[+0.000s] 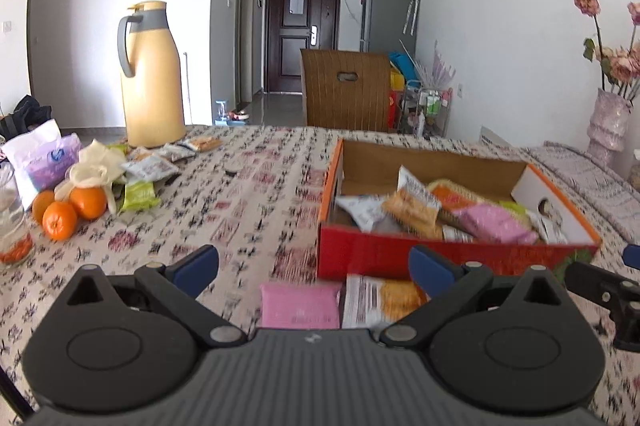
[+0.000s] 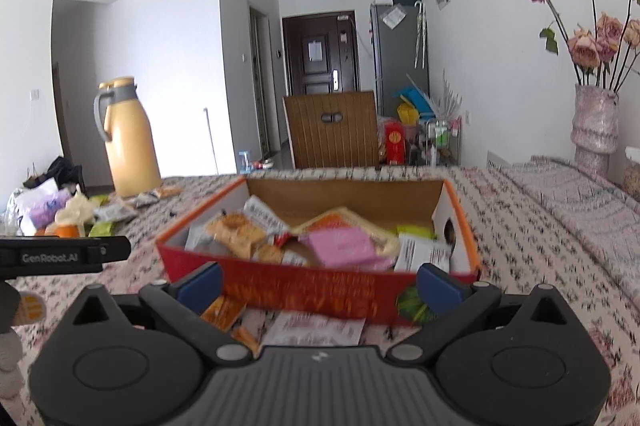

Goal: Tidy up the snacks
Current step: 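Withdraw both tools from the box back over the snack pile, then grasp a pumpkin-seed cracker bag with the right gripper while the left grasps another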

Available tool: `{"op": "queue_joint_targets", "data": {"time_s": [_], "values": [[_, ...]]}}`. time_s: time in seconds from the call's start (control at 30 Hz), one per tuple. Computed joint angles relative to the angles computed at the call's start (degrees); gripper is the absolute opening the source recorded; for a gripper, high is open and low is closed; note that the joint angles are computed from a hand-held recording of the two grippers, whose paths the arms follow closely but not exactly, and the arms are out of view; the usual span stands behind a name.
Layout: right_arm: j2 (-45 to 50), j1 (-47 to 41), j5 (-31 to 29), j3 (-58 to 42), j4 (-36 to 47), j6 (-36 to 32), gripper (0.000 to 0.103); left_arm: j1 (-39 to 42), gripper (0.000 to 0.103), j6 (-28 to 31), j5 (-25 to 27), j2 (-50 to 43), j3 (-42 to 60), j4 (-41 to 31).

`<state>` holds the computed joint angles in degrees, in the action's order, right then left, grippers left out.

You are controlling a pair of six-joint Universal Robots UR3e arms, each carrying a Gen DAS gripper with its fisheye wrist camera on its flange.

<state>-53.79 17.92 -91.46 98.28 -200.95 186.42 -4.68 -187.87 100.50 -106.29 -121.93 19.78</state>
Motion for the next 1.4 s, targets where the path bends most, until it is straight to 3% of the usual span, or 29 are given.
{"op": "queue_joint_targets", "data": {"time_s": [0.27,0.63,1.07,1.2,1.4], "values": [[-1.27,1.75,-1.11,6.34,-0.12,0.62,0.103,1.48,0.103,2.2,-3.44,0.62,-9.82,7.74],[-1.75,2.47,-1.94,9.88,2.05,1.16,0.103,3.95,0.103,2.93,-7.51,-2.4,-14.72,14.83],[2.0,4.18,-5.8,1.0,11.79,0.54,0.103,5.12,0.103,2.8,-10.24,-4.57,-14.8,16.5],[3.63,4.15,-5.01,-2.9,15.69,-0.13,0.092,5.22,0.103,2.57,-10.34,-4.73,-14.49,15.9],[4.52,4.02,-3.76,-4.1,16.86,-0.33,0.06,5.67,0.103,2.43,-11.01,-4.77,-14.57,15.75]]}}
